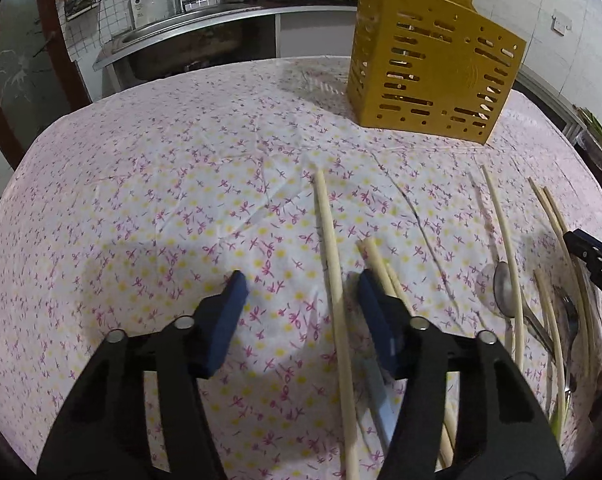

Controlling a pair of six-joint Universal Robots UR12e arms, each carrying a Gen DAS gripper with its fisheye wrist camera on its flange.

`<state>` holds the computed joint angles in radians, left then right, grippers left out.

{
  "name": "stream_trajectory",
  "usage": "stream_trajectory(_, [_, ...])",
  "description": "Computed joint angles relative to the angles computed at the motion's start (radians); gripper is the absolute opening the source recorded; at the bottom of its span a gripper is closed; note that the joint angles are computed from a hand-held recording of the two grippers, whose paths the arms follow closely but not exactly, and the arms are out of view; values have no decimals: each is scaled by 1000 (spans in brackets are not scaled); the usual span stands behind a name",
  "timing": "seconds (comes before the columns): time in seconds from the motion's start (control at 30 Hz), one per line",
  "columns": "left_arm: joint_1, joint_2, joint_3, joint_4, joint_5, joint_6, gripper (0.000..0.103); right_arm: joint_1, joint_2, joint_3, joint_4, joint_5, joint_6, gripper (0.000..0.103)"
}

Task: Organize utensils
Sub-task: 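Move the left tool to one wooden chopstick while the right tool approaches another, then close the left tool on its chopstick while the right tool closes on another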

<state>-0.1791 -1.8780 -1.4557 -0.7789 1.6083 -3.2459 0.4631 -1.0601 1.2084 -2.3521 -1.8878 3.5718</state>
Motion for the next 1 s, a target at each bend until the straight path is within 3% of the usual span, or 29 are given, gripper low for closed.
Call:
stream_trajectory(0.37, [-5, -12, 13, -3, 11, 0, 52, 2, 24, -54, 78, -7, 9, 20])
stream_trajectory(0.73, [-8, -18, 9, 25, 21, 10, 52, 5, 16, -16, 0, -14, 10, 16])
stream_trajectory(0.8, [-8, -17, 3, 40, 22, 4, 46, 1, 6, 4, -18, -5, 13, 14])
stream_trajectory(0.9, [-3, -14, -4, 60, 10, -10, 18, -4, -4, 23, -42, 14, 26, 7])
stream_trajectory(1.0, [5, -11, -6, 60, -26, -19, 10, -9, -12, 35, -59, 32, 38, 7])
